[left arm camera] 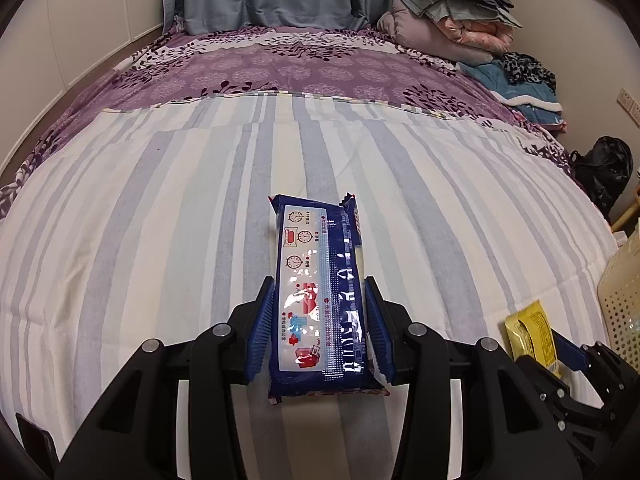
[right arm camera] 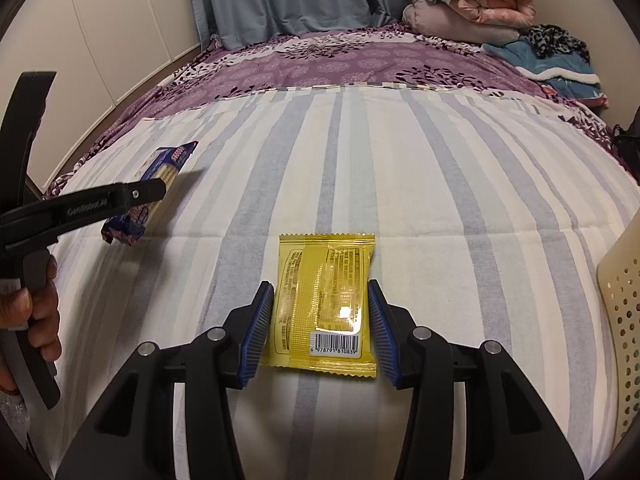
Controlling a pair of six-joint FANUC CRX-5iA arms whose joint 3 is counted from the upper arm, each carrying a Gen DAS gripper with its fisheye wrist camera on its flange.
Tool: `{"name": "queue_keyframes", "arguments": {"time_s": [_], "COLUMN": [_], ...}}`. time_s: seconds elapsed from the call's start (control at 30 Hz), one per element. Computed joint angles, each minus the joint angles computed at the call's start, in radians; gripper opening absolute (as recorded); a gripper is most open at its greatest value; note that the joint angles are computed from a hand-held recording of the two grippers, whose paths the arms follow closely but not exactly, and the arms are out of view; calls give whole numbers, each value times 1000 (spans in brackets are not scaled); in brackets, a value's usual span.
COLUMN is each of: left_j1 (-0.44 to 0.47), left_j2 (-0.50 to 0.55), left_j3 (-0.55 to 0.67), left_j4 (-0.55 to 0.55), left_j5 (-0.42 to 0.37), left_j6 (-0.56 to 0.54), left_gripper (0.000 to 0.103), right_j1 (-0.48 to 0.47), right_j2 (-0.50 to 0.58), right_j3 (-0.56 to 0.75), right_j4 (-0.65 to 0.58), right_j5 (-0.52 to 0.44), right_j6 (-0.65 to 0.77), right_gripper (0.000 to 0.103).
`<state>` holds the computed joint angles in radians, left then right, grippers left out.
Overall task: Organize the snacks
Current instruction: 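Grasp the blue wafer bar with the left tool while the right tool holds the yellow packet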
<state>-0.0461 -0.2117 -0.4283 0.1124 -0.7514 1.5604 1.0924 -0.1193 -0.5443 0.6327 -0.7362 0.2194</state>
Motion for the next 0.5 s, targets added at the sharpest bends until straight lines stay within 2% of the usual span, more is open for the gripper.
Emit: {"name": "queue_keyframes", "arguments": {"time_s": [0.5], "left_j1": [-1], "left_j2": [-122], "left_j3": [-72], "left_j4": [43], "left_j5": [-25], "left_j6": [-51], "left_gripper": [44], "right_j1": [70], "right_j2": [-66], "right_j3": [-28], "right_j4": [87], "right_j5": [-67], "right_j6": [-100], "right_gripper": [47]}}
